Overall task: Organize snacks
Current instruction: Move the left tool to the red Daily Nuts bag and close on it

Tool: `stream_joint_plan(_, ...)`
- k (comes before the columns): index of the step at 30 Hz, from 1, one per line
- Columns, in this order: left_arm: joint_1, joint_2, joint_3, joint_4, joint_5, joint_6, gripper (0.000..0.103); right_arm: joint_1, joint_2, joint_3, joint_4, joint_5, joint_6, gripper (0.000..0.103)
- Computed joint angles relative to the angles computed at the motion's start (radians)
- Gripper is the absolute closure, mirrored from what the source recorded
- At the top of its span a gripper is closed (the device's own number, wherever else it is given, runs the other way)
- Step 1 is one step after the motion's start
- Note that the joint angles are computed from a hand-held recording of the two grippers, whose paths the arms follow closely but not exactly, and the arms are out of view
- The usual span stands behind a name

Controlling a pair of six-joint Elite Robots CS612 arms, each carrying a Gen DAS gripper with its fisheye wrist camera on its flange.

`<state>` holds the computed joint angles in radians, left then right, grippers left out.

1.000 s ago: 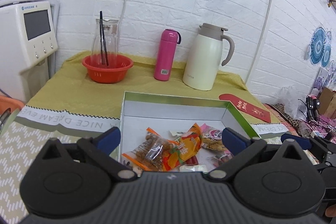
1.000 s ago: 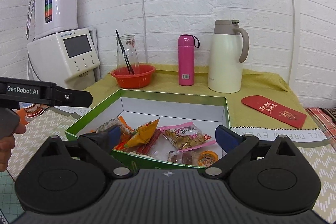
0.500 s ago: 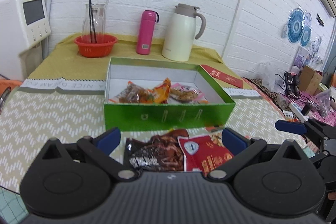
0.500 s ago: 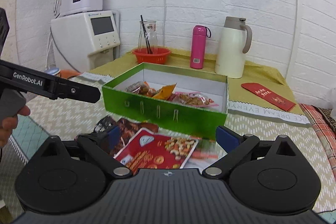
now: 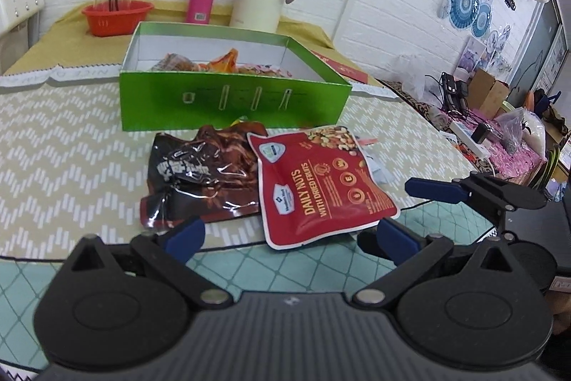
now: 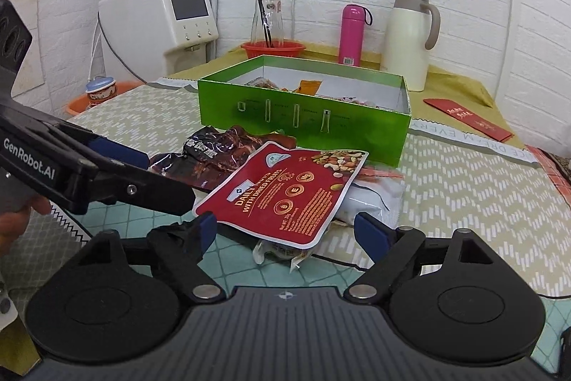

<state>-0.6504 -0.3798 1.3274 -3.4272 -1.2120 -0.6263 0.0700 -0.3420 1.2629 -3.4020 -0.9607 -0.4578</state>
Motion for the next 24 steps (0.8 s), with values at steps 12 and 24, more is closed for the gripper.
stream_joint_plan(12,0.04,0.042,-0.083,0.066,-0.154,-0.047,0.044,-0.005,0.026,-0.032,-0.04,-0.014,0.144,0.046)
stream_joint_plan(24,0.026,0.064,-0.132,0.084,-0.155,0.007,0.069,-0.019,0.001,0.05,-0.127,-0.047,0.107,0.06)
